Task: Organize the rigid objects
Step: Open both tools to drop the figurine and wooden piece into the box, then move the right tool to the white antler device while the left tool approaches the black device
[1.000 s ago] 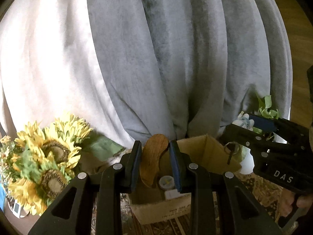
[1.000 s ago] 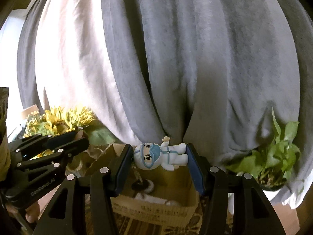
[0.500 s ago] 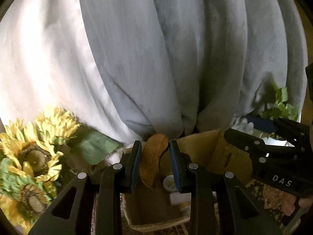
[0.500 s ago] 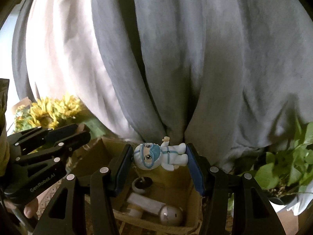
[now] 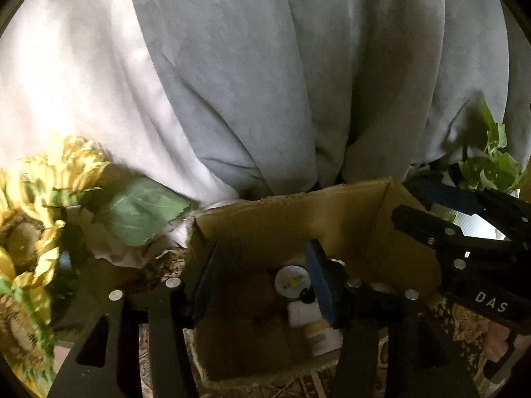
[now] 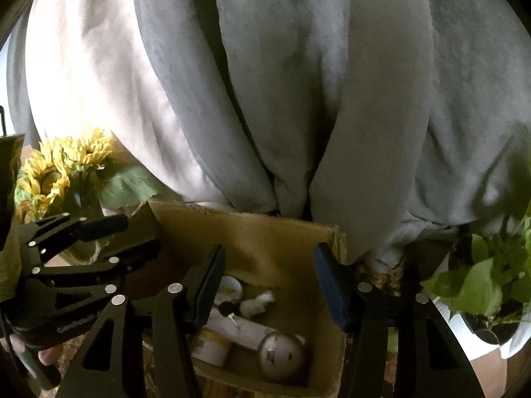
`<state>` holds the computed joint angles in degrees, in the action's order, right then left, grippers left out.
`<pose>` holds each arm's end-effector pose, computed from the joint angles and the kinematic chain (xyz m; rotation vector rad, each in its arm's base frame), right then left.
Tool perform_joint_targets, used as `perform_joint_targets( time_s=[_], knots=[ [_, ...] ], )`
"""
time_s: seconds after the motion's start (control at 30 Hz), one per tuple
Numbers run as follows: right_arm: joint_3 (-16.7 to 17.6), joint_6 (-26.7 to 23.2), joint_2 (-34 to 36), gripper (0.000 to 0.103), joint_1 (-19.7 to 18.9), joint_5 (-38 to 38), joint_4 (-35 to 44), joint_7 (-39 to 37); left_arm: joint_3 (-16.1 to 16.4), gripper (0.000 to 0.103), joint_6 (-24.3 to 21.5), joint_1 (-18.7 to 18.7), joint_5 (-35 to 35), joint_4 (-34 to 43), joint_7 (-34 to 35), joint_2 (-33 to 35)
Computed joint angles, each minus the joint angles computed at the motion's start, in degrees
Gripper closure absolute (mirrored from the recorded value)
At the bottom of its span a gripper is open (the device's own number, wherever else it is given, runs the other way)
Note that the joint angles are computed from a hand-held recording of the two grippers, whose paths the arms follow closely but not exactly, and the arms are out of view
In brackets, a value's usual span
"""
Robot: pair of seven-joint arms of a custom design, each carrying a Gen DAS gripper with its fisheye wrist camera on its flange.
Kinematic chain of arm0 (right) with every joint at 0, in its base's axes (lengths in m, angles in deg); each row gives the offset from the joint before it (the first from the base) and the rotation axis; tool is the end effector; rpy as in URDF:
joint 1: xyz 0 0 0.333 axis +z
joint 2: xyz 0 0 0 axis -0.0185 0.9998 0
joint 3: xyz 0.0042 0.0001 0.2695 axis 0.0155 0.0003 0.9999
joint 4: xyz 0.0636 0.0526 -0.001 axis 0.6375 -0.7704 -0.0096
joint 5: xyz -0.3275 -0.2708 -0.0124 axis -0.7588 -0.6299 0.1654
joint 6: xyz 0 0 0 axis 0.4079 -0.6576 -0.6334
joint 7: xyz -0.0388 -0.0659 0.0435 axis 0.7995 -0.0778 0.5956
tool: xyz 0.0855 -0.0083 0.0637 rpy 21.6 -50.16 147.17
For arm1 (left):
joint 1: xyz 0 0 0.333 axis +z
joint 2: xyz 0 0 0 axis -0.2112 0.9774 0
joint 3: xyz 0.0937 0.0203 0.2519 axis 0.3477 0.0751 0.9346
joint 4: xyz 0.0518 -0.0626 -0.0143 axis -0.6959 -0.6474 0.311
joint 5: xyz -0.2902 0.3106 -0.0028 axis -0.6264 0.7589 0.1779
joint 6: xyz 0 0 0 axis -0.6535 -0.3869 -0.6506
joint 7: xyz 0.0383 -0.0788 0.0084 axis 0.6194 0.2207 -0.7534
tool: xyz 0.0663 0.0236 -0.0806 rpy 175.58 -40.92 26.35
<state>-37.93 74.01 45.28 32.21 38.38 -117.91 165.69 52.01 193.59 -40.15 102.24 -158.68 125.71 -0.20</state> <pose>0.6614 0.4385 0.6013 -1.9194 1.1695 -0.4906 0.6053 -0.3934 0.6146 -1.7064 1.6379 -0.7205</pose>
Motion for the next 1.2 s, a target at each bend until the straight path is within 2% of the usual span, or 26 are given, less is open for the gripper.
perform_joint_targets(
  time_s=[0.23,0.33,0.53,0.77,1.2],
  knots=[
    [0.1,7.3,-11.8,0.041,-0.1,-1.2,-18.0,2.2,-0.4,0.037,-4.3,-2.4,7.2,-5.5,-5.3,-5.5],
    [0.1,11.2,-17.5,0.032,0.3,-2.8,-26.3,3.8,-1.8,0.032,-5.8,-2.5,10.1,-9.1,-8.1,-8.6],
    [1.0,16.3,-26.1,0.026,0.4,-6.4,-37.9,6.3,-5.2,0.021,-8.8,-1.8,14.5,-15.5,-12.0,-14.5],
    [3.3,19.4,-33.4,0.021,-0.9,-8.3,-47.4,7.6,-9.0,0.015,-10.3,-0.7,17.0,-21.9,-13.6,-19.8],
    [7.8,19.9,-42.0,0.018,-3.4,-2.9,-59.7,5.5,-13.4,0.009,-8.6,1.3,14.2,-32.5,-12.3,-27.8]
  ],
)
